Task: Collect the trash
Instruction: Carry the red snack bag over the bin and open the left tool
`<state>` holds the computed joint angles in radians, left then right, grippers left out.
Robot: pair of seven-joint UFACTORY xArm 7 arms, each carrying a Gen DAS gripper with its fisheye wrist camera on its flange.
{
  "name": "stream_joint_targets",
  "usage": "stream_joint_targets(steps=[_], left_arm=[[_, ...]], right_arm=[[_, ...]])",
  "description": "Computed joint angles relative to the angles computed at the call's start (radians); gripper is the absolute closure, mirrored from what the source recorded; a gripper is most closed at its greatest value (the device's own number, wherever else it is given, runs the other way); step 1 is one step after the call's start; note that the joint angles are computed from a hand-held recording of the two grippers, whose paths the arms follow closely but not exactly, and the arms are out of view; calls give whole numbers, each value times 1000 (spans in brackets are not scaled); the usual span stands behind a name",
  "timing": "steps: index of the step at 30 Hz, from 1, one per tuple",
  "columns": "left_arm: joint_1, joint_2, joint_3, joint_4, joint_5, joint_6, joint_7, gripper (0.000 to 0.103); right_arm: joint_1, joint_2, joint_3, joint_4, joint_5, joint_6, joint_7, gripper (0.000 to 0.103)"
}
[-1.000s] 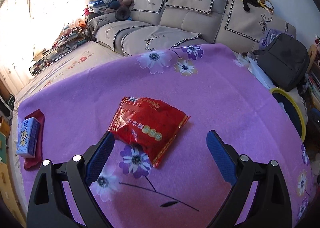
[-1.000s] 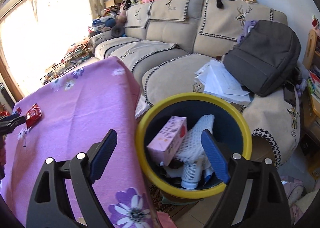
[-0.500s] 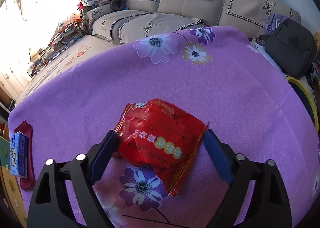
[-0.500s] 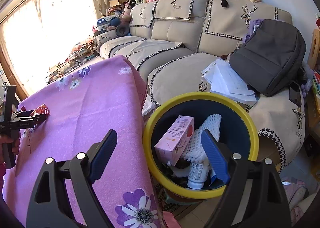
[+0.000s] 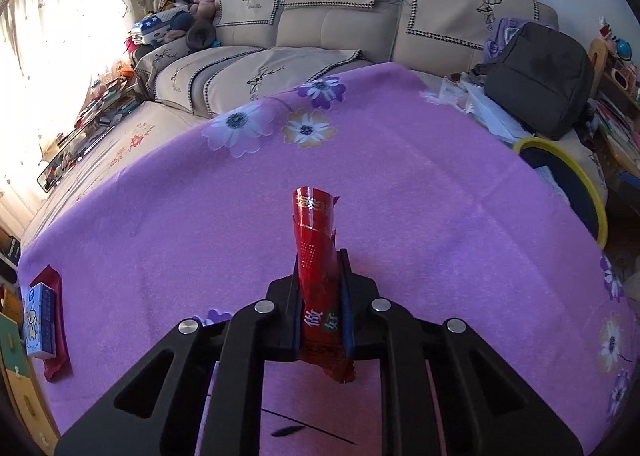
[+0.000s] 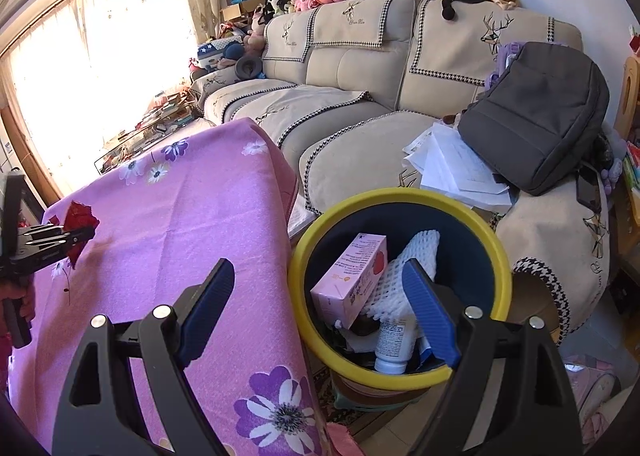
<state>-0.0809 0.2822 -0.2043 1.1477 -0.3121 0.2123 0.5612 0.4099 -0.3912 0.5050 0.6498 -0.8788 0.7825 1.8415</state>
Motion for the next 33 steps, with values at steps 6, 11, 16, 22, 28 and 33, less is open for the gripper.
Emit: stream_joint_targets(steps=[6,11,16,22,28,33], left_arm=[[-39,-108,-80,-39,-130,55,111,88],[-162,-118,-69,-1,-116,108,96,88],[-282,-40,-62,117,-12,157,-4,88],[-410,178,-57,402,127,307,-167,88],[-551,458,-5,780,251,477,-321,86],[-624,635,34,1029,305,576,-400,68]], right_arm=[[28,-66,9,-42,58,61,-26,22],[57,-190,28,-126,151,102,-38,22],[82,-340,51,-219,252,138,-52,22],[126,-496,83,-303,368,196,-76,22],[174,-633,102,-370,464,280,-77,20],[201,-687,110,-396,509,317,-82,18]])
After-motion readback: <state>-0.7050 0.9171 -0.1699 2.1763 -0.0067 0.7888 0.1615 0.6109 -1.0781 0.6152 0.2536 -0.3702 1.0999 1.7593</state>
